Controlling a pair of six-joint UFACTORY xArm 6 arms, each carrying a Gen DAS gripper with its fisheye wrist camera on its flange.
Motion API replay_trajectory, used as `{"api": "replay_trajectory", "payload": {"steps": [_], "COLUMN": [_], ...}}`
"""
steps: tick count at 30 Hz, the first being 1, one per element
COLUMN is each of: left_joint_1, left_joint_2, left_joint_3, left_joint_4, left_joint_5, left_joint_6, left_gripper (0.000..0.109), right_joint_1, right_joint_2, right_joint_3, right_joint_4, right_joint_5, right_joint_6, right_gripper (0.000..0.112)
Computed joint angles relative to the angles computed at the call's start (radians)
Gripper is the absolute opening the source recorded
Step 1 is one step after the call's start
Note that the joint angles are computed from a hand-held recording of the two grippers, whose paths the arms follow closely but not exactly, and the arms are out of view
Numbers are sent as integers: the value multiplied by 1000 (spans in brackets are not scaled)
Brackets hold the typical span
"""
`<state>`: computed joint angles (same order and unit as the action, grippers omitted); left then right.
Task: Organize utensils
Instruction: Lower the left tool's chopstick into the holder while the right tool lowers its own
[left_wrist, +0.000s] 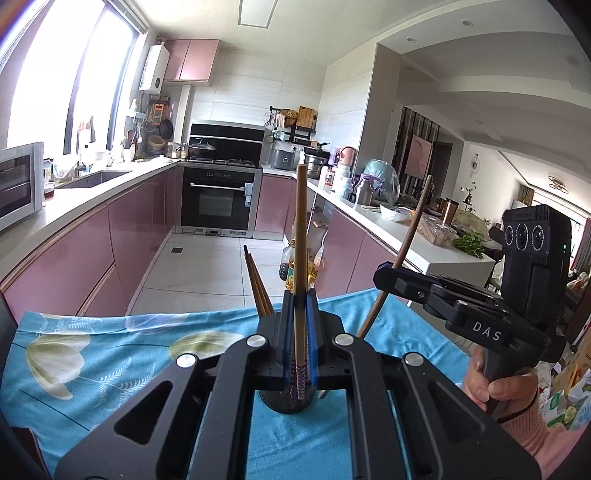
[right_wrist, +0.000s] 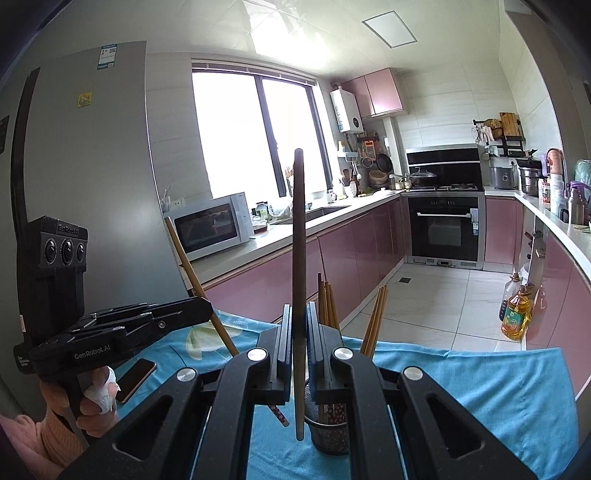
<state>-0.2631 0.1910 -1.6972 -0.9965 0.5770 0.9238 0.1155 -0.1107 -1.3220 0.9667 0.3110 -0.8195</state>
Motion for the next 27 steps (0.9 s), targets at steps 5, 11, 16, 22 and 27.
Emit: {"api": "replay_trajectory", "payload": {"steps": [5, 11, 16, 22, 27], "left_joint_1": [-7, -22, -38, -42, -41], "left_joint_2": [8, 15, 22, 41, 57], "left_joint_3": [-26, -36, -41, -61, -86], "left_joint_4": [1, 30, 47, 78, 113], "left_joint_5": [-9, -34, -50, -45, -23], "left_joint_6": [-3, -30, -52, -81, -118], "left_gripper": [7, 7, 7, 7, 7], "right_joint_1": [3, 1, -2, -3, -9], "right_joint_2": [14, 37, 64, 90, 106], "right_joint_3": [-17, -43, -68, -84, -94], "right_joint_4": [8, -7, -35, -75, -90], "right_joint_5": [-10, -22, -27, -31, -23], "right_joint_6": [-7, 10, 44, 91, 113], "right_gripper": [6, 6, 6, 6, 6]}}
